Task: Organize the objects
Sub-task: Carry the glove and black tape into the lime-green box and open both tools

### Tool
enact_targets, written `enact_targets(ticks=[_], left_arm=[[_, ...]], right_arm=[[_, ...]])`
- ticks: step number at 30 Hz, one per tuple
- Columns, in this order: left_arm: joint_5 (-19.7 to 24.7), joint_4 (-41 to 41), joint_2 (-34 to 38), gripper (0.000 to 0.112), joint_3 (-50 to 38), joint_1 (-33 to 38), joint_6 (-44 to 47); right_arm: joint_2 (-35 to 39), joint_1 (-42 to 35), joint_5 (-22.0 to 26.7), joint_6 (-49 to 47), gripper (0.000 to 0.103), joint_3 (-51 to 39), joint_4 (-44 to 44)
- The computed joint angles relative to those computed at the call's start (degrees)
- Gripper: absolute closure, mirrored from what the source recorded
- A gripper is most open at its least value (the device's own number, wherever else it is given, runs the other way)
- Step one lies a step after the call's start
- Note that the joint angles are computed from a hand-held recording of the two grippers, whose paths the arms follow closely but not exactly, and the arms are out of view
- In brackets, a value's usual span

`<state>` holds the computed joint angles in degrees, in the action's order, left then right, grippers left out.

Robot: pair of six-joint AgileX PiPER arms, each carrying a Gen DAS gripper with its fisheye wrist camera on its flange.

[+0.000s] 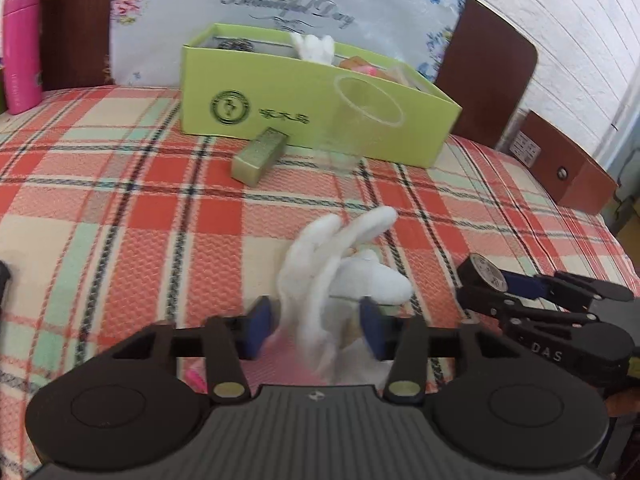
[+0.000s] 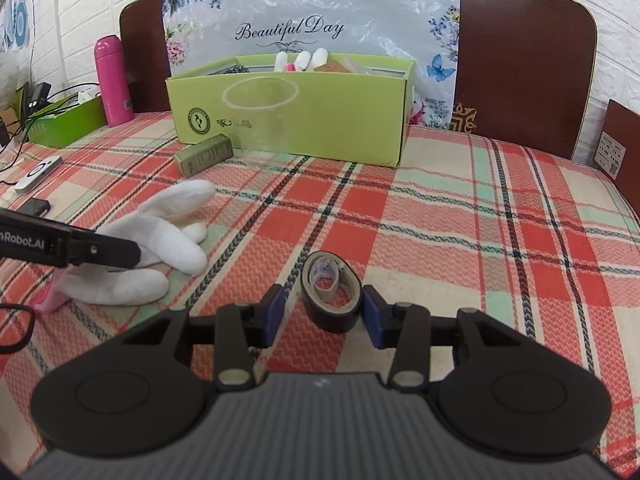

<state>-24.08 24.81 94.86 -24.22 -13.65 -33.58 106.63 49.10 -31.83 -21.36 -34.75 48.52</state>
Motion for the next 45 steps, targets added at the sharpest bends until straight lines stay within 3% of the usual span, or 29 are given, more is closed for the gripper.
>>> enact_targets(ticks=[2, 4, 9, 14, 18, 20, 24, 32, 37, 39, 40, 41, 42, 43, 45], left_arm=[[1.4, -2.4, 0.4, 0.097, -0.9, -1.2, 1.9], [1.7, 0.2, 0.2, 0.104, -1.2, -0.6, -0.8], [-1.1, 19.6, -5.8, 0.106, -0.1, 5.5, -17.8], [-2.8, 35.7, -14.3, 0.105, -4.3, 11.3, -32.2], [1.7, 33.0, -15.2, 0.105, -11.5, 9.9, -32.2], [4.0, 28.1, -13.6, 0.105, -15.2, 9.0, -29.4], [6.3, 27.1, -7.1, 0.105, -24.5, 8.7, -31.4], [12.3, 26.3, 7.0, 0.105, -41.1, 7.0, -32.4], [14.3, 38.6, 14.5, 0.105, -48.9, 7.4, -45.4], [14.4, 40.1, 16.9, 0.104, -50.6, 7.6, -46.4], [14.7, 40.1, 18.0, 0.101, -51.2, 7.6, -46.1], [14.0, 42.5, 19.0, 0.083, -51.4, 8.0, -47.9], [13.7, 44.5, 19.4, 0.055, -51.1, 8.2, -49.9], [13.9, 44.2, 19.3, 0.044, -50.0, 8.1, -50.5], [12.8, 37.8, 17.1, 0.039, -46.2, 8.4, -44.7]], right_arm=[[0.3, -0.1, 0.1, 0.3, 0.063, -0.4, 0.1], [0.7, 0.3, -0.8, 0.4, 0.071, -0.4, 0.5], [-1.5, 0.5, -2.8, 4.5, 0.071, 1.4, -3.5], [-7.3, 0.6, -8.9, 2.9, 0.071, 1.9, -4.8], [-10.0, -1.9, -8.9, -2.5, 0.071, -2.4, -5.5], [-10.4, -4.0, -7.0, -2.6, 0.071, -5.2, -7.7], [-8.4, -8.0, -4.0, -2.7, 0.071, -12.3, -10.9], [3.5, -13.1, 2.0, -6.0, 0.071, -30.3, -13.0], [11.5, -14.2, 4.7, -5.8, 0.071, -39.2, -14.3], [14.7, -14.3, 5.5, -7.6, 0.070, -42.7, -12.6], [16.3, -14.3, 5.6, -8.1, 0.064, -44.2, -12.3], [18.1, -14.4, 6.9, -9.9, 0.035, -46.4, -11.3], [19.4, -14.6, 9.5, -14.0, 0.013, -48.4, -8.2], [20.4, -14.5, 10.4, -18.2, 0.013, -49.3, -4.7], [20.5, -13.8, 8.1, -19.6, 0.013, -47.6, -3.9]])
